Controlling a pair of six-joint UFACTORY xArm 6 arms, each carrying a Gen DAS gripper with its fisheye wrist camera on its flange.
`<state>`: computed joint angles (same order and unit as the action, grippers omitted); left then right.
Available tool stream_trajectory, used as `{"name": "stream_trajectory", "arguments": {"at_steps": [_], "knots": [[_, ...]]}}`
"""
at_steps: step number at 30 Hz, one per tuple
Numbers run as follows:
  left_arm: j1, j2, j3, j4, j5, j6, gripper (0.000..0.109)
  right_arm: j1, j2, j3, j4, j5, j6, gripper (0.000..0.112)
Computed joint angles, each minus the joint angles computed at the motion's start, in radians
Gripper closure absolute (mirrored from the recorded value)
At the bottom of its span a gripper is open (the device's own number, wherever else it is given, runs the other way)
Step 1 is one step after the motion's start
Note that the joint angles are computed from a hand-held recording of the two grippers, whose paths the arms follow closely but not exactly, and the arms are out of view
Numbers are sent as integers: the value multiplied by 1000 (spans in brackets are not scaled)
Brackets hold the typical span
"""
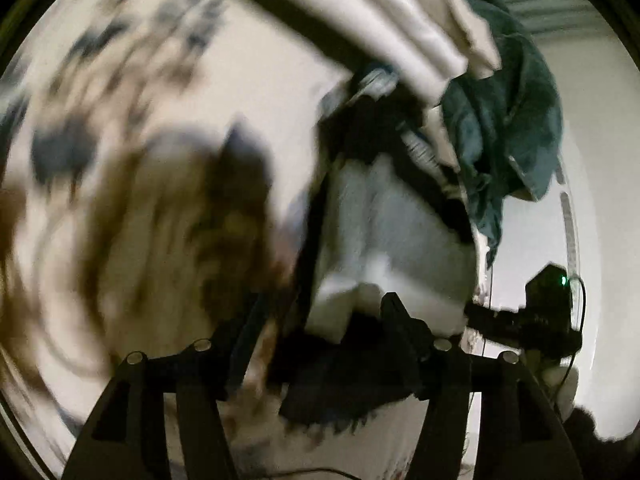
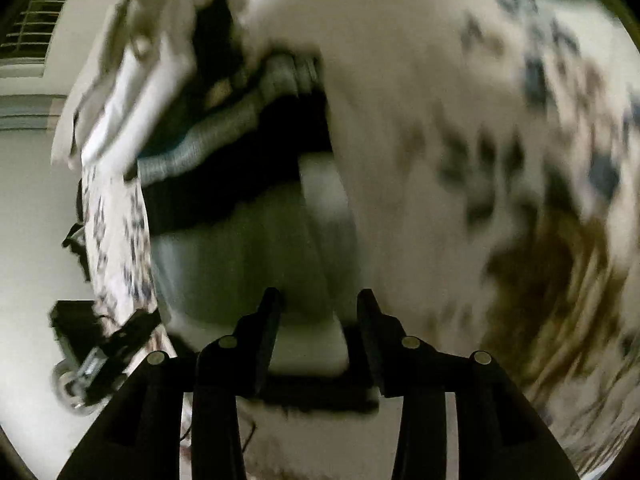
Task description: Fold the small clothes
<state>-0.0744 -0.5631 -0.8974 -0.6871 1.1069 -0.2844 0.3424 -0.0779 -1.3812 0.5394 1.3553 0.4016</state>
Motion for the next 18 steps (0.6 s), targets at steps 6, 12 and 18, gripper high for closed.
{"name": "stream_trajectory", "arguments": {"at_steps": [6, 12, 18], "knots": [[-120, -13, 19, 178, -83, -140, 99, 28, -138, 236, 73, -150, 27, 100], [-69, -27, -8, 168, -32, -214, 93, -20, -19, 87, 71, -2, -74, 102], [-206, -313, 229, 94, -276, -534, 19, -136, 127, -69, 224, 40, -264, 15]]}}
